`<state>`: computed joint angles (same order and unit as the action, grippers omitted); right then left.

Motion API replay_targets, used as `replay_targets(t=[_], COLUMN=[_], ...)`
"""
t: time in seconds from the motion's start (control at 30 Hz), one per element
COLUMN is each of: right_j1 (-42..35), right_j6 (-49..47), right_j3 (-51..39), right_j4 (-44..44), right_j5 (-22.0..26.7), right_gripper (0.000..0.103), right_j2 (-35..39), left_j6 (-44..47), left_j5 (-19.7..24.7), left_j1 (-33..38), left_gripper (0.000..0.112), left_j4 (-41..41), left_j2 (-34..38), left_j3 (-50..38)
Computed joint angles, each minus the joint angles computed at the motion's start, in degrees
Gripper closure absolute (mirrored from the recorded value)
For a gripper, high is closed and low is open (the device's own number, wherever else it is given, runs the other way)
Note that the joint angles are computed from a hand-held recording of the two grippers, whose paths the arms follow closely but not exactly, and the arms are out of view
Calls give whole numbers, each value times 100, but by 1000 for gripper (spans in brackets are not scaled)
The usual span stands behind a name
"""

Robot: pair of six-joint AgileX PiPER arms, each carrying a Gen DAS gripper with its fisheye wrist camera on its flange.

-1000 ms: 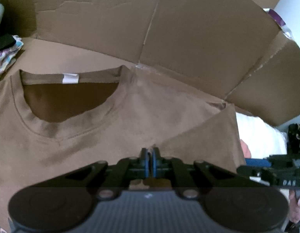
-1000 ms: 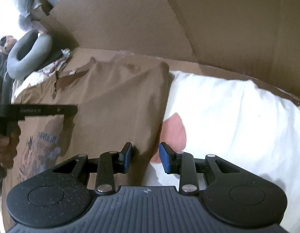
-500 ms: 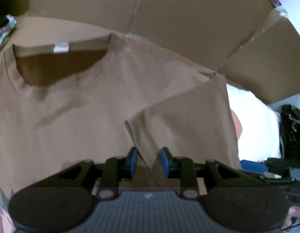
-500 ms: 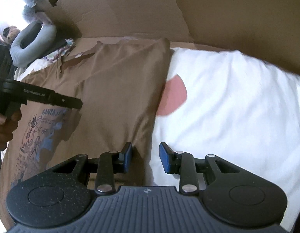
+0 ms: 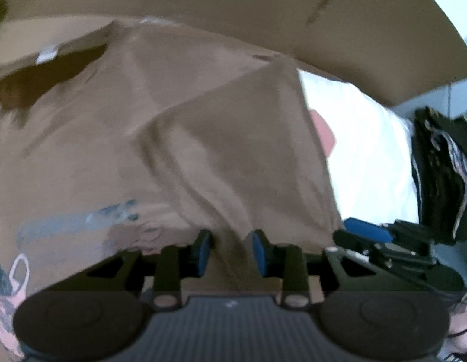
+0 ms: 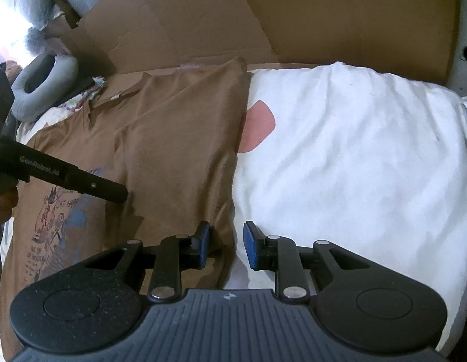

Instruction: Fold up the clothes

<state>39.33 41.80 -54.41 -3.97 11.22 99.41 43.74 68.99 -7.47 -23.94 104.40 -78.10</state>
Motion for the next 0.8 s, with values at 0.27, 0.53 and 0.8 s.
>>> replay_targets(t=[0.27, 0.53, 0.8], right_j1=[185, 231, 352], right_j6=[1288, 682, 1540], right_j3=[166, -57, 91], right_j4=[-1175, -627, -1306], right_j5=[-76, -42, 165], right_gripper=[72, 73, 75], right_j2=[-230, -19, -45], left_j6=[-22, -876, -400], left_j5=[-579, -1375, -1874], left_j1=[-560, -112, 74], left_gripper=[84, 79, 68], left_j4=[766, 1515, 742], left_j2=[-438, -53, 253], left_j3=[330, -167, -196])
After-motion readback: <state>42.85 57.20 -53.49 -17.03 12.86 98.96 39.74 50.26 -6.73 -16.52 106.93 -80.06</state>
